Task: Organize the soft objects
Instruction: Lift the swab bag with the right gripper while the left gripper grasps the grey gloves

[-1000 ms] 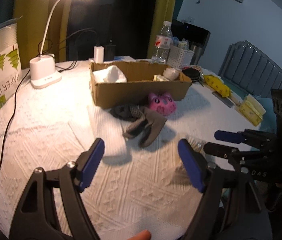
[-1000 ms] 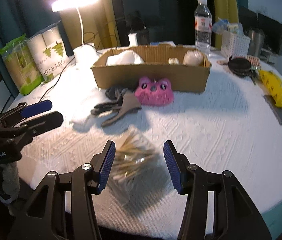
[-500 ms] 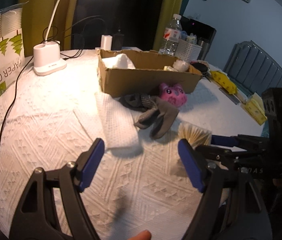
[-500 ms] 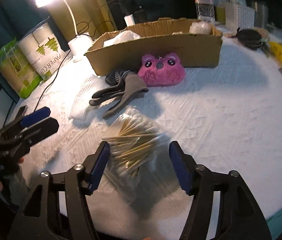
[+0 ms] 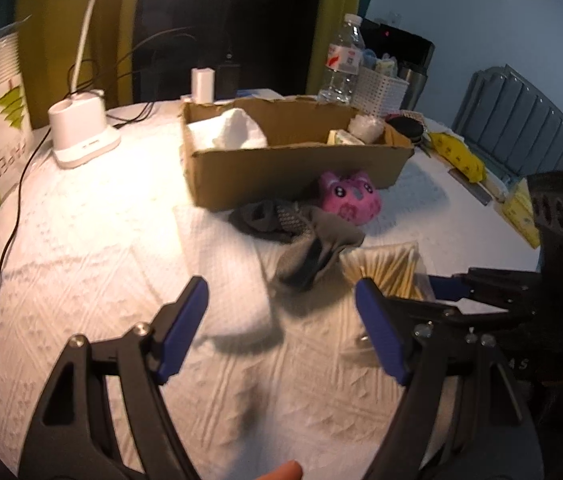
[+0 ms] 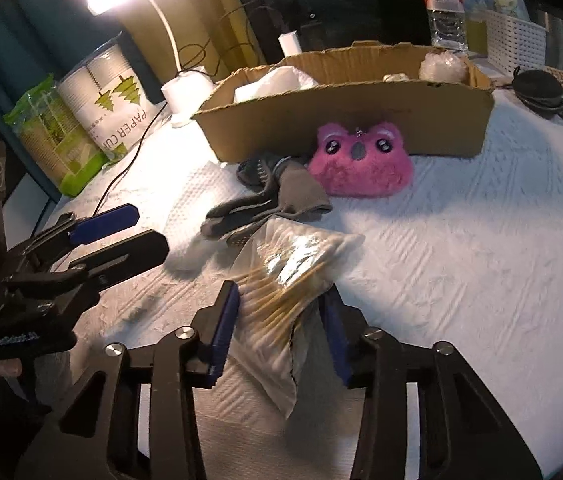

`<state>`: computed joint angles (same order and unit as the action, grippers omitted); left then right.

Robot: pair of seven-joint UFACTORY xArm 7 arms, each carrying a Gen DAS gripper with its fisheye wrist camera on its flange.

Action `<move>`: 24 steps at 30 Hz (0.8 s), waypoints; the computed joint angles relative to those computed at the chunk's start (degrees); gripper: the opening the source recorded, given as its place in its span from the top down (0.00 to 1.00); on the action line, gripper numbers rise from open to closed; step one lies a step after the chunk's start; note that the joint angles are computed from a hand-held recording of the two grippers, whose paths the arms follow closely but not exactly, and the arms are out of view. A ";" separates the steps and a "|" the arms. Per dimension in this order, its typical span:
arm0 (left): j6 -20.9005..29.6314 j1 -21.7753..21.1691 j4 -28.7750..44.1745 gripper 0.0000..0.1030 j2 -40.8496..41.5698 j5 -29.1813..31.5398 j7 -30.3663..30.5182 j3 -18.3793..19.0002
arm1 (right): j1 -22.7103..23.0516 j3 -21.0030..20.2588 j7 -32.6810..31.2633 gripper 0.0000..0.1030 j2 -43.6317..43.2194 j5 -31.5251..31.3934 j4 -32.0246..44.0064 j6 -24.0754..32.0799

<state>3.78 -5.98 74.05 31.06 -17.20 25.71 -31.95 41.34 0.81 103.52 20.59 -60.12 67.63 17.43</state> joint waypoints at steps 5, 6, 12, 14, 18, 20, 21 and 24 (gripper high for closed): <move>2.79 -9.25 5.71 0.25 1.83 3.82 -4.87 8.24 | -1.20 -0.63 3.95 0.60 -4.32 -4.25 -4.86 -0.03; 3.38 -10.54 6.89 0.25 2.40 4.52 -5.65 9.32 | -1.79 -0.50 5.19 0.60 -5.55 -5.68 -6.14 0.16; 7.62 -19.05 15.41 0.25 6.91 9.72 -11.65 16.30 | -6.55 1.32 10.31 0.60 -11.24 -11.03 -12.39 1.00; 9.11 -21.91 18.76 0.25 8.96 11.92 -14.12 19.08 | -8.36 1.91 12.33 0.60 -12.59 -12.97 -14.09 0.54; 13.25 -26.48 25.92 0.25 13.55 16.56 -20.03 24.41 | -11.80 3.43 16.16 0.60 -14.45 -16.71 -16.48 -0.22; 15.20 -26.73 28.67 0.25 15.35 17.81 -21.59 24.78 | -13.55 4.27 17.81 0.60 -14.92 -18.39 -17.27 -0.81; 15.25 -26.53 29.01 0.25 15.67 18.32 -21.68 24.55 | -14.39 4.73 18.66 0.60 -15.11 -19.24 -17.60 -1.14; 14.76 -25.96 29.18 0.37 16.08 19.50 -21.13 23.78 | -16.18 5.98 20.25 0.60 -15.10 -21.00 -17.68 -1.60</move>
